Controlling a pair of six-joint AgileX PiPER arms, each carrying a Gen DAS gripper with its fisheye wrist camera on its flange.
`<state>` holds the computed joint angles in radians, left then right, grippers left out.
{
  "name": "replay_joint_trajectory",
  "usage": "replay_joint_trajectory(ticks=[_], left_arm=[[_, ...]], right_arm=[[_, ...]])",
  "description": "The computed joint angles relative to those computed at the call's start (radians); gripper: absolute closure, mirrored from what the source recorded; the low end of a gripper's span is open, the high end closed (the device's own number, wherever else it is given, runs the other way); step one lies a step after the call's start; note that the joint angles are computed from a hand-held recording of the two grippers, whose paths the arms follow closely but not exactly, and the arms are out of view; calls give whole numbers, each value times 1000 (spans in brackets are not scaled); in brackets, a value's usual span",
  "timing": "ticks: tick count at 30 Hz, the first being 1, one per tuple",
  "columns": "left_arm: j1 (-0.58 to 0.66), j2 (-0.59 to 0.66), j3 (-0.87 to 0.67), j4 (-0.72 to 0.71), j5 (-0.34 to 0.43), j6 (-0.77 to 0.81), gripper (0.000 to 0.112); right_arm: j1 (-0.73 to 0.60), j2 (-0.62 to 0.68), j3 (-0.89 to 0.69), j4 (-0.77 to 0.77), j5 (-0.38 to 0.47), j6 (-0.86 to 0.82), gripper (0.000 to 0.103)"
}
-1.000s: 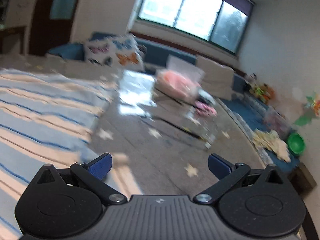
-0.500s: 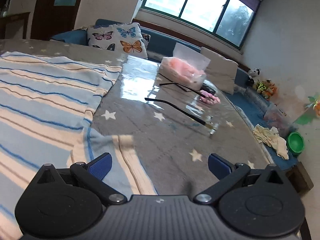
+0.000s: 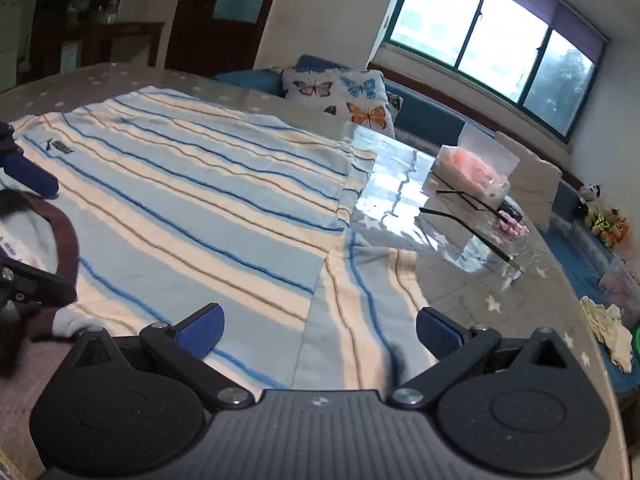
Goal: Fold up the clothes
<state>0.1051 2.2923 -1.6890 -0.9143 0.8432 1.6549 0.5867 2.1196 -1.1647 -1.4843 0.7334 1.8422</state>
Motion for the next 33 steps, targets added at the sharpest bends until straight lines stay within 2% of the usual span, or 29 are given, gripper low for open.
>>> replay_joint_trajectory(ticks=[2, 5, 10, 13, 18, 22, 24, 28, 31, 33], left_arm=[[16, 1, -11, 15, 29, -3, 9], [39, -11, 0, 7, 19, 24, 9], [96, 15, -90, -5, -4, -49, 9], [123, 59, -189, 5, -60, -151, 9], [139, 171, -379, 128, -181, -367, 9], [168, 233, -481, 217, -151, -468, 9], [180, 236, -470, 235, -147, -463, 9], [209, 205, -399, 171, -137, -389, 9], [207, 167, -334, 160, -154, -340, 9], [197, 143, -302, 155, -173, -316, 9]], right_arm=[[1, -17, 19, 5, -20, 14, 0], [4, -46, 44, 31, -38, -22, 0], [22, -42, 19, 57, -10, -93, 0], [20, -31, -10, 14, -27, -56, 0], [0, 10, -73, -9, -89, -52, 0], [-2, 19, -74, -22, -127, -45, 0], [0, 15, -58, -26, -145, -45, 0], [11, -12, -8, -68, -168, -7, 0], [21, -23, -15, -23, -165, -88, 0], [20, -22, -31, -15, -165, -85, 0]])
